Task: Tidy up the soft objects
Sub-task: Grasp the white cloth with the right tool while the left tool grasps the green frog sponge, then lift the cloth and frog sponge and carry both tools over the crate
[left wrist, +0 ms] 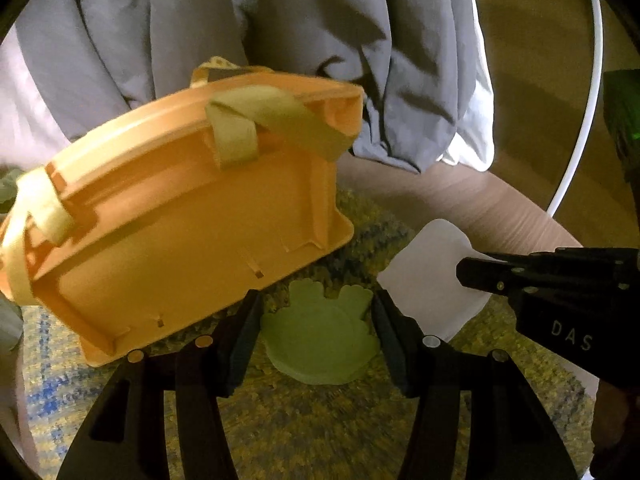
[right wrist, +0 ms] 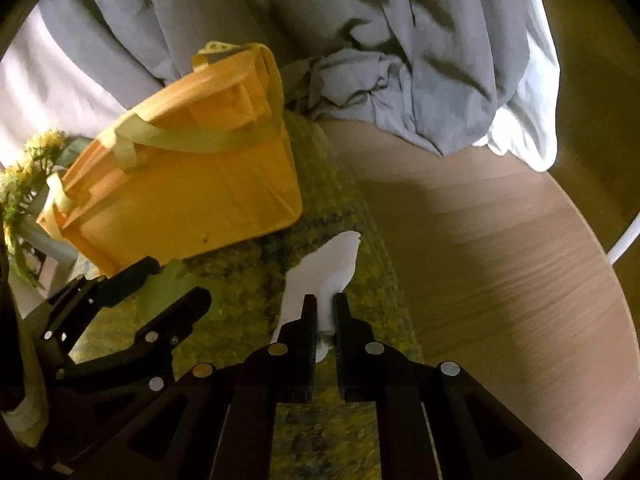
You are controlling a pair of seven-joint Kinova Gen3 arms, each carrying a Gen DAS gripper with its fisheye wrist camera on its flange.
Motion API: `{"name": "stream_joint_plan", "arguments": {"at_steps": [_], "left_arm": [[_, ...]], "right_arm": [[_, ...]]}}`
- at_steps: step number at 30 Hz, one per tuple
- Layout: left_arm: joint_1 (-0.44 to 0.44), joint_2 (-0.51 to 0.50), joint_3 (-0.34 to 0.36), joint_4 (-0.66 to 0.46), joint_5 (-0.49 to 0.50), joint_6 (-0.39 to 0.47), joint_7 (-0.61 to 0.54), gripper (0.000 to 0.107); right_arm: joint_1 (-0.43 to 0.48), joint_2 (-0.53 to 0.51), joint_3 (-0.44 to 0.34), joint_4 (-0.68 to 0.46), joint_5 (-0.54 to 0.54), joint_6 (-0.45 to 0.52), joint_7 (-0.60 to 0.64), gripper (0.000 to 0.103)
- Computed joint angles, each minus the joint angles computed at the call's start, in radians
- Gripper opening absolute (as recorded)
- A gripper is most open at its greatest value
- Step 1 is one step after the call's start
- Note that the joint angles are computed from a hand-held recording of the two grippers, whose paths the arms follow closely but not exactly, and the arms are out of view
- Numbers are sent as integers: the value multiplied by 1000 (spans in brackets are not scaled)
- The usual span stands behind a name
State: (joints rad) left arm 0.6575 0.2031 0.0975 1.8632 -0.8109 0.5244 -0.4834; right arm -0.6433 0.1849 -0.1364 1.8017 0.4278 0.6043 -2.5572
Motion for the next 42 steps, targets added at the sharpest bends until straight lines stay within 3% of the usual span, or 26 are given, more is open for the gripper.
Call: {"name": "stream_joint_plan", "arguments": {"at_steps": [7,25,42], "left_arm": [[15,-60,19,23,-74,32,99,55],[-63,-220,201,88,-266,184,342,55],[-127,-297,301,76,-425,290,417,55]], "right_arm": [[-29,-45,-8,5,83,7,-77,9],[-58,-127,-104,-2,290,44,-252,9],[-90,-153,-159,-45,571,79,-434,9]]}}
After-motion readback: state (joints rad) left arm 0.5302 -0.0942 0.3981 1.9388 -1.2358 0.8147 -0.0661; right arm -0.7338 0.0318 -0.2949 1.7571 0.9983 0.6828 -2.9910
